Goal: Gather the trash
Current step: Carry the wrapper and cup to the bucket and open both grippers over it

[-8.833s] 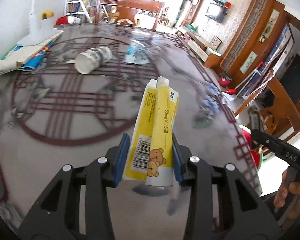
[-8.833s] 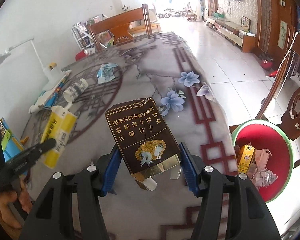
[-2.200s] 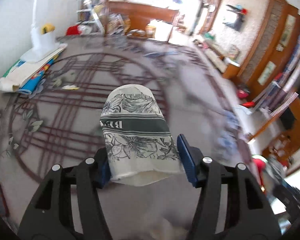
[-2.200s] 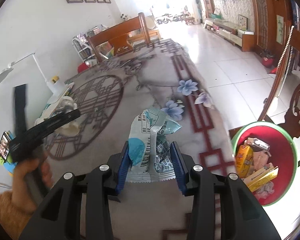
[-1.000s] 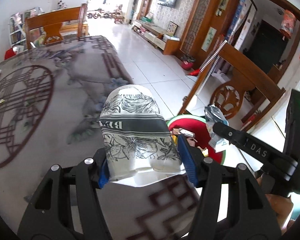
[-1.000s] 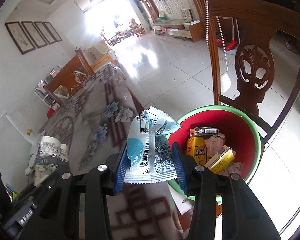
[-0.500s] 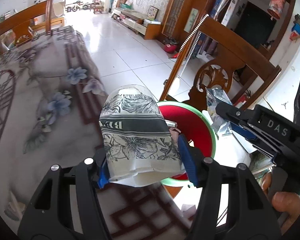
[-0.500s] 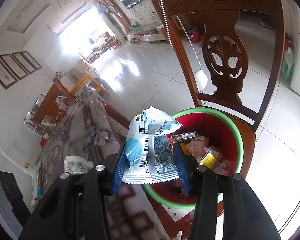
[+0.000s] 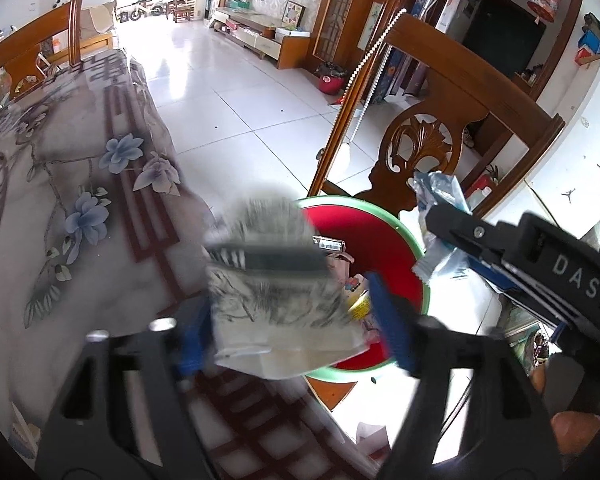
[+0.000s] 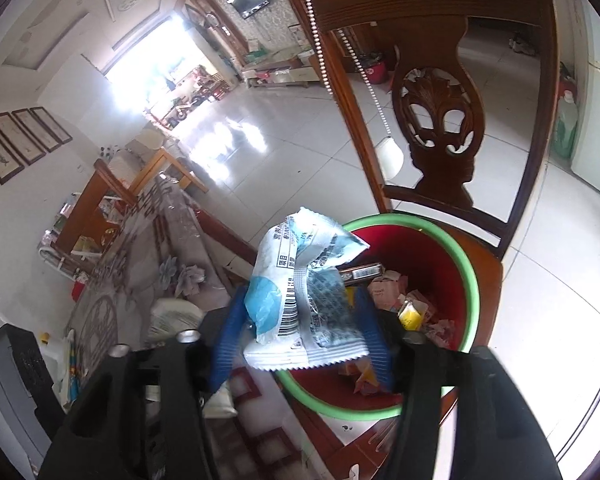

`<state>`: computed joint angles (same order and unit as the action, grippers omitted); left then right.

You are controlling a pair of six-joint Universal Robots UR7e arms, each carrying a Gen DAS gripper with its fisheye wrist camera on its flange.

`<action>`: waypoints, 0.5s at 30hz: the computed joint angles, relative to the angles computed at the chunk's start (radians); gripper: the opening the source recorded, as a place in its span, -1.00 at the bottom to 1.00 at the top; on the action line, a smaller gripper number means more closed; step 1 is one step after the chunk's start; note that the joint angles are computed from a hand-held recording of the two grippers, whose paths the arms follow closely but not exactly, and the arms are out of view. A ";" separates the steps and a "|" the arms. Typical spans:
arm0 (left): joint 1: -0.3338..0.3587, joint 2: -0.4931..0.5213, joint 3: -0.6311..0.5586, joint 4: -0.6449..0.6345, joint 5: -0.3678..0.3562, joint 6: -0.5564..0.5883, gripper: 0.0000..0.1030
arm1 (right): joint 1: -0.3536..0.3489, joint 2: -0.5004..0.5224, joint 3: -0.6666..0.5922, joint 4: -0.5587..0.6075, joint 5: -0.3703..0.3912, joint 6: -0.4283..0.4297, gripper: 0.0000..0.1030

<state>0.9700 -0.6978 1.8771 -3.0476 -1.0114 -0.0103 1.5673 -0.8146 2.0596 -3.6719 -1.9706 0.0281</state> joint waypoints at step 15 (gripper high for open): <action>-0.031 -0.137 0.217 -0.443 0.098 0.186 0.89 | 0.124 0.115 -0.067 -0.194 -0.077 -0.251 0.64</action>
<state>0.9393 -0.8352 2.0943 -3.4901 -0.9134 0.1757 1.6916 -0.6996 1.9930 -3.8661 -2.0473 -0.2232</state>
